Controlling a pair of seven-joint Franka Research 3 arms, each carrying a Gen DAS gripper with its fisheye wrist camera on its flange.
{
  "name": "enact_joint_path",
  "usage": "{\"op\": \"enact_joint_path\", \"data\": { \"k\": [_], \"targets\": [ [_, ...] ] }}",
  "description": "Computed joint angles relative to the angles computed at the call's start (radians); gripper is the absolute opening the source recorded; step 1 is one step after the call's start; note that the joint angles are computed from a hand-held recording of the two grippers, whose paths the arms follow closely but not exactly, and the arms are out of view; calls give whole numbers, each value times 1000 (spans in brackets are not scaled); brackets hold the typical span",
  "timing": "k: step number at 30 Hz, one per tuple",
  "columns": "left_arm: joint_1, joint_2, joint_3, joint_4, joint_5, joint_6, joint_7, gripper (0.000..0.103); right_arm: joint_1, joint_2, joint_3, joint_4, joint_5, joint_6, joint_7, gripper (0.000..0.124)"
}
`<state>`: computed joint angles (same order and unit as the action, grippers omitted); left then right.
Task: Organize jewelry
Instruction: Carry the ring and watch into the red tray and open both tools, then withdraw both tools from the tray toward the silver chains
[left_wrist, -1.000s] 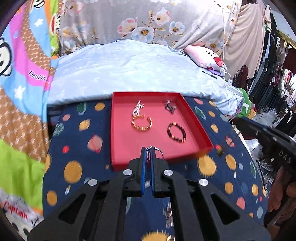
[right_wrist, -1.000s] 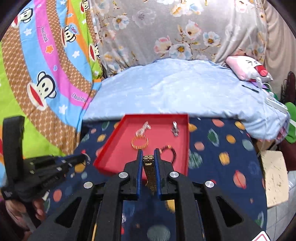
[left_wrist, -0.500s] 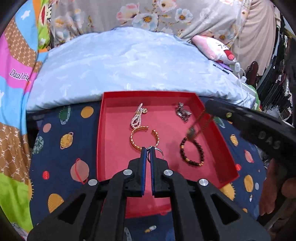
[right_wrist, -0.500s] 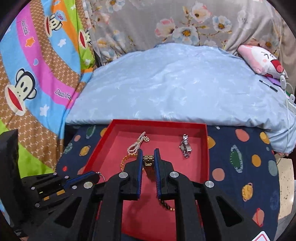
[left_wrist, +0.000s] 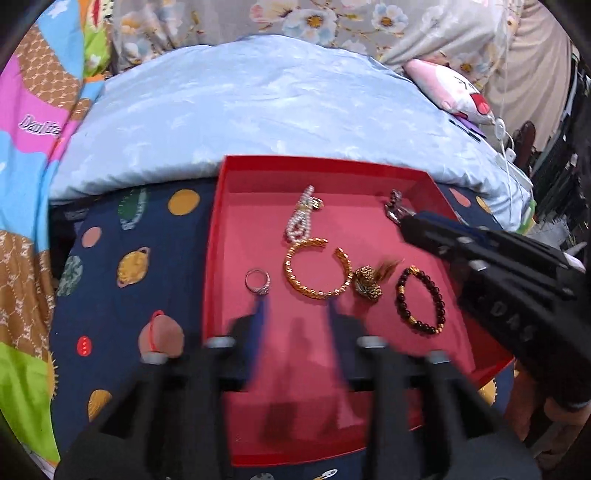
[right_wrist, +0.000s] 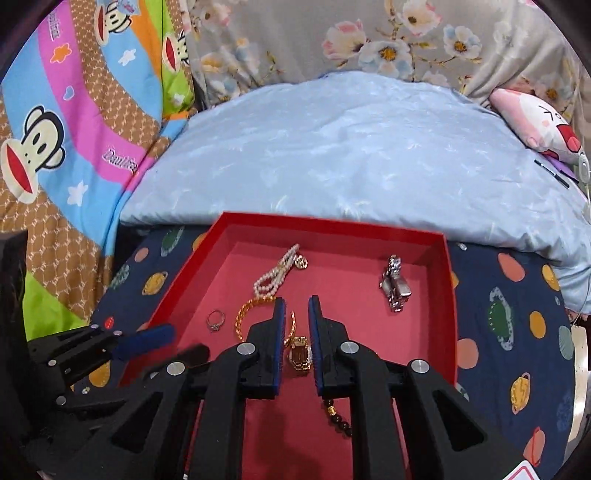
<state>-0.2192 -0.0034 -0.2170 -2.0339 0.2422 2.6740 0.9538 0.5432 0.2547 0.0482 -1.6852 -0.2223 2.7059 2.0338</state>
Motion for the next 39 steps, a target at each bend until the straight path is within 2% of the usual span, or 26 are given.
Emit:
{"op": "enact_joint_path", "data": {
  "k": [5, 7, 9, 17, 24, 28, 33, 39],
  "targets": [
    [8, -58, -1, -34, 98, 3, -81, 59, 4, -67, -18, -53, -60, 47, 73, 16],
    [13, -100, -5, -60, 138, 5, -107, 68, 2, -115, -19, -96, -110, 61, 122, 25],
    [20, -150, -14, -90, 182, -7, -139, 71, -9, -161, -7, -139, -156, 63, 163, 27],
    [-1, -322, -18, -239, 133, -32, -125, 72, -98, -398, 100, -413, -303, 75, 328, 28],
    [-49, -466, -26, -383, 47, -64, -142, 72, -153, -582, 198, -624, -247, 62, 343, 28],
    [-78, -519, -38, -436, 18, -79, -155, 72, -140, -671, 228, -729, -137, 66, 315, 29],
    [-103, -572, -67, -485, 17, -118, -194, 72, -135, -726, 279, -801, -24, 61, 270, 29],
    [-158, -623, -47, -547, -42, -148, -211, 72, -103, -732, 315, -849, 99, 78, 222, 29]
  ]
}}
